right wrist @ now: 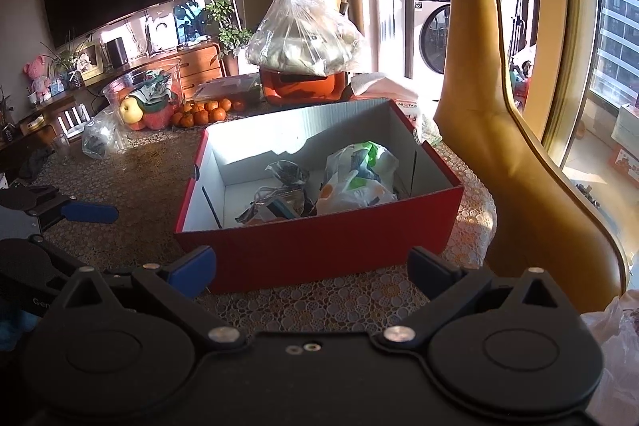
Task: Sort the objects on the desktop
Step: 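Withdraw both tools from the box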
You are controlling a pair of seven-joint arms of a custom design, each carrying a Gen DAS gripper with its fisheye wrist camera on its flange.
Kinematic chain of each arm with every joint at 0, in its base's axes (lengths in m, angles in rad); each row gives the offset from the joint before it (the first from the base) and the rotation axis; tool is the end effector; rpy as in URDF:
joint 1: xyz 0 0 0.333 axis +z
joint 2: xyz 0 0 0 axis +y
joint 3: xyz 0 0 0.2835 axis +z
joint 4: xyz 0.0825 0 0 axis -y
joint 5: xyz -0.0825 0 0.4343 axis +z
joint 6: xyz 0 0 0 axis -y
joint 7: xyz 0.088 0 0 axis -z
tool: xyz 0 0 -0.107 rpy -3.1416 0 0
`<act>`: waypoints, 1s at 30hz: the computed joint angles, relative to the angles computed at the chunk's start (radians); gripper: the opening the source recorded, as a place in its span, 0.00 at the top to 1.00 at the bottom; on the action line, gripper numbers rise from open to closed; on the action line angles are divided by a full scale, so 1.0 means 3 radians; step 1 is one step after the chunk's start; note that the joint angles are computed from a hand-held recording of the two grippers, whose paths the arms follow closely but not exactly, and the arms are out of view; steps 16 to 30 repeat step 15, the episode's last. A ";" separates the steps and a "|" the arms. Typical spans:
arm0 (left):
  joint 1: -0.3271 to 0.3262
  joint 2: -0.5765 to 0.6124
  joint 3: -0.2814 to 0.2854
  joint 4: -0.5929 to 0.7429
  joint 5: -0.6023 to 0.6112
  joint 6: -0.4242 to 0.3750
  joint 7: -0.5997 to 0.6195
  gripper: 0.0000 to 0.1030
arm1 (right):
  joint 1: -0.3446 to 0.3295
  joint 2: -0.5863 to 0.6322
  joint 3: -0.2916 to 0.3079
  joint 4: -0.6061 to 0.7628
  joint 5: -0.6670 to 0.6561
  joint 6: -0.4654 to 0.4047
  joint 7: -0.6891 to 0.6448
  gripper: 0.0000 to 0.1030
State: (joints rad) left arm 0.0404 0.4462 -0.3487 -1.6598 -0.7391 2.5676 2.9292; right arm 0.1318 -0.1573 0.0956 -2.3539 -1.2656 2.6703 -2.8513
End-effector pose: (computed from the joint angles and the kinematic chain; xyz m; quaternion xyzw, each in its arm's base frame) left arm 0.7123 -0.1871 0.3580 -0.2347 0.8912 -0.3693 0.1193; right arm 0.5318 0.1521 0.3656 -0.4255 0.7951 -0.3300 0.2791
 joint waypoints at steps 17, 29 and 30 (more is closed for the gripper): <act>0.0035 -0.0003 -0.0038 -0.0028 -0.0243 0.0079 0.0118 0.00 | 0.0034 -0.0022 0.0027 -0.0020 0.0201 -0.0162 -0.0025 0.00; 0.0035 -0.0003 -0.0038 -0.0028 -0.0243 0.0079 0.0118 0.00 | 0.0034 -0.0022 0.0027 -0.0020 0.0201 -0.0162 -0.0025 0.00; 0.0035 -0.0003 -0.0038 -0.0028 -0.0243 0.0079 0.0118 0.00 | 0.0034 -0.0022 0.0027 -0.0020 0.0201 -0.0162 -0.0025 0.00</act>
